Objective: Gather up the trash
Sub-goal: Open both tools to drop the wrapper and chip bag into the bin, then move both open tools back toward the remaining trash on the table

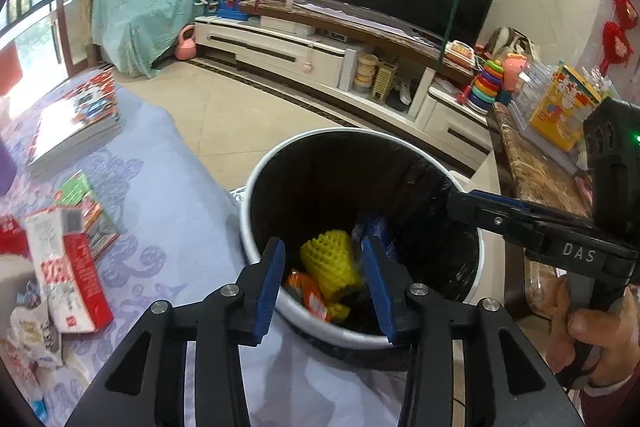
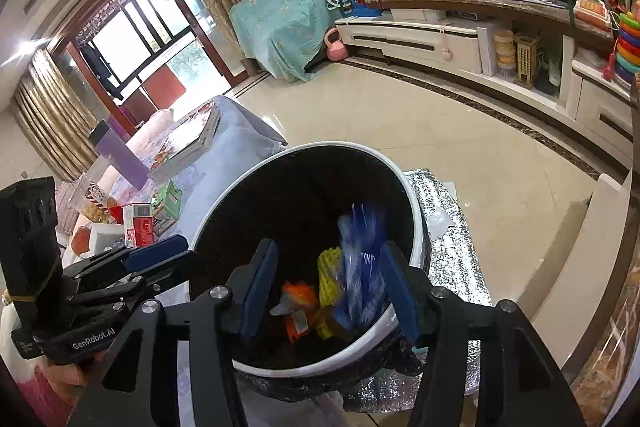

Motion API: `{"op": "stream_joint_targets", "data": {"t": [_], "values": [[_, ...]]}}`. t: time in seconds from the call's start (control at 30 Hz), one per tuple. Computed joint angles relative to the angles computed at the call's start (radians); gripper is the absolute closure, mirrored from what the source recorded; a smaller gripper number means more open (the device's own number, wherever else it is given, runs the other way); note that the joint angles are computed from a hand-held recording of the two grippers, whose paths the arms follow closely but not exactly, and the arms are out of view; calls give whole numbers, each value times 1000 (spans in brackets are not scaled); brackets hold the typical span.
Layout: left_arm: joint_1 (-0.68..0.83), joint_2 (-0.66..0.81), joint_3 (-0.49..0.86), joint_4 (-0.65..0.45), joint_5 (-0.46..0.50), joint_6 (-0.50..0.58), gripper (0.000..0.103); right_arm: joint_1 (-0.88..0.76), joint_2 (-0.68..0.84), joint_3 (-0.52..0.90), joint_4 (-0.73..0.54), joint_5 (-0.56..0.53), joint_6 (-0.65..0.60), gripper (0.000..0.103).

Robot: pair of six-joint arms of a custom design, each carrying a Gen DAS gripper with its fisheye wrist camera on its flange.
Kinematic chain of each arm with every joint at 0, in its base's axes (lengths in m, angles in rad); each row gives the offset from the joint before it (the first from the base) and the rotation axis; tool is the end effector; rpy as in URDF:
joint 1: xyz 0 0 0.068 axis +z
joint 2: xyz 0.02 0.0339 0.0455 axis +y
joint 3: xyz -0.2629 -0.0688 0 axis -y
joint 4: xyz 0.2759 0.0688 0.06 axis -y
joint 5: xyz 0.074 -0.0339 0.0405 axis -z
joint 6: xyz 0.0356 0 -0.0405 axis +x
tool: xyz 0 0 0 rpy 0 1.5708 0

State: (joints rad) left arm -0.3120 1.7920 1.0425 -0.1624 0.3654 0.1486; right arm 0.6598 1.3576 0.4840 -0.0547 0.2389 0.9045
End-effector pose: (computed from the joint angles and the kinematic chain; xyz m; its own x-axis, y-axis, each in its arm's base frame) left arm 0.3636 -0.1307 0.1412 -0.6709 0.3617 -0.6473 0.6009 0.7767 -0.1888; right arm 0.2047 0.1482 0.1105 -0.7711 0.3685 -0.5193 0.1984 0.9140 0.3539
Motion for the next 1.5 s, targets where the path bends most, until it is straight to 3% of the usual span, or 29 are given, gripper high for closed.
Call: {"op": "stream_joint_targets", "data": {"t": [0.1, 0.23, 0.43, 0.63, 0.87, 1.13, 1.37, 1.5], "values": [[31, -55, -65, 20, 16, -8, 58, 19, -10, -1, -7, 11, 15, 43], [89, -163, -201, 82, 30, -13, 49, 74, -20, -4, 9, 33, 79, 8], [217, -325, -398, 107, 78, 6, 48, 218, 22, 29, 32, 132, 176, 8], [384, -474, -536, 59, 132, 81, 47, 351, 93, 88, 66, 216, 220, 8], [622, -635, -622, -87, 197, 197, 47, 432, 252, 203, 144, 225, 204, 8], [893, -774, -657, -255, 270, 356, 47, 504, 461, 403, 149, 208, 172, 8], [1192, -672, -594, -349, 346, 553, 47, 543, 615, 585, 124, 178, 115, 9], [1268, -589, -547, -336, 345, 574, 47, 557, 712, 717, 98, 134, 69, 9]]}}
